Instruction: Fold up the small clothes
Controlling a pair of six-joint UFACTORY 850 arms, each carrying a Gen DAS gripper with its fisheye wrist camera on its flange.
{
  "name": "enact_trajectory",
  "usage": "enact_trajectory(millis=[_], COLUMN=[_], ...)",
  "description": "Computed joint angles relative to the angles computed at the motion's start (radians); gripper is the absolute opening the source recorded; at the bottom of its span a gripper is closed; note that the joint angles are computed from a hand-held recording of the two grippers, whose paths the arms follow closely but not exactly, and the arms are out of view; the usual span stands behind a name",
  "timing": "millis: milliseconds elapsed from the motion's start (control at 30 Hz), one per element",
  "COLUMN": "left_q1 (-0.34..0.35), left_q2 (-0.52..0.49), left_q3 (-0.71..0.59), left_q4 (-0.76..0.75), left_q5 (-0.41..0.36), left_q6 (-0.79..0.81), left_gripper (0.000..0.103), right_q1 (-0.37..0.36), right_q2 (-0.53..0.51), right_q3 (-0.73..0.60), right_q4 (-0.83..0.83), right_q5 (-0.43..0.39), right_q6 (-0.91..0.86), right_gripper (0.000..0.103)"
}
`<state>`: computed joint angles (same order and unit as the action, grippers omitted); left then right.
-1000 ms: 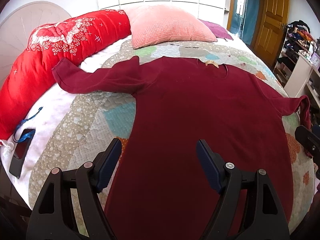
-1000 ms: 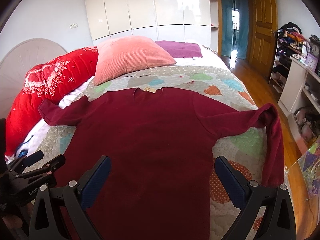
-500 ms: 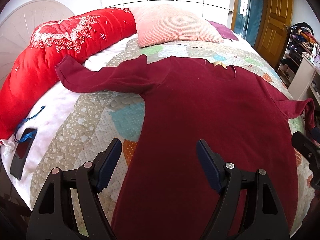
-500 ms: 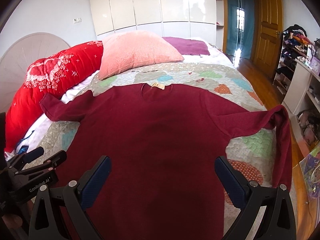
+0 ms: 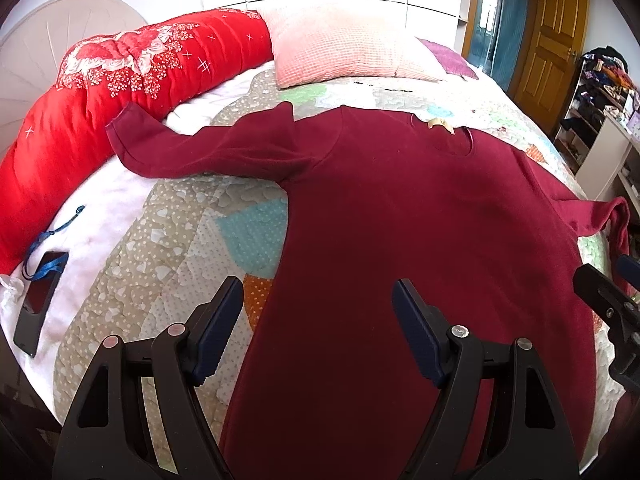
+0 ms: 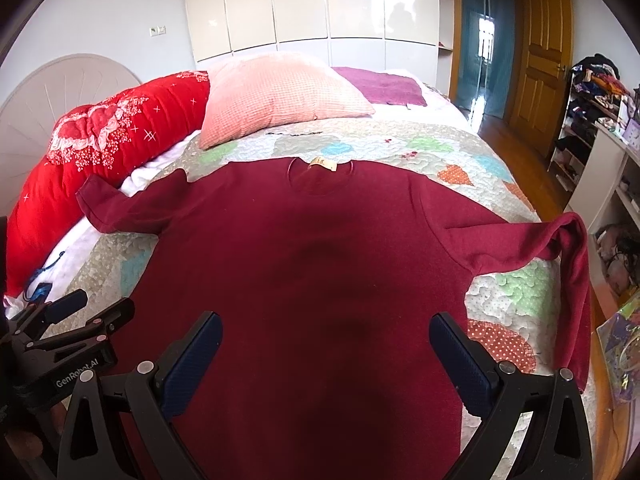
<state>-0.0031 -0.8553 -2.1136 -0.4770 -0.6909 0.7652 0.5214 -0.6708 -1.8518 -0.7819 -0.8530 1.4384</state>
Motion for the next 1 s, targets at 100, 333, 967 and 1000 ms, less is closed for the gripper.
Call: enact_trajectory(millis=[100,333,967,1000], left_q1=[-0.001,-0.006,-0.001,-0.001], left_q2=[-0.001,-0.003,-0.043,-0.049], left_q3=[-0.005,-0.014,-0.076,-0.085], left_q4=[0.003,0.013,0.038,0.041], left_q5=[-0.004,-0.007,-0.054,-0.06], left_q6=[-0.008,-0.02,-0.065,-0.067], left_gripper=[0.077,0.077,0.077,0.077], right_q1=[-0.001,-0.003,-0.016,-0.018], right_q2=[0.003,0.02,0.032,0.026], right_q3=[0.005,0.027,0.053,0.044], right_q4=[0.001,-0.014,-0.014,-0.007], right_q5=[-0.005,-0.004,0.02,0.021], right_q6=[-0.003,0.014,0.033,0.025], right_gripper=[0.103,0.103,0.103,0.103])
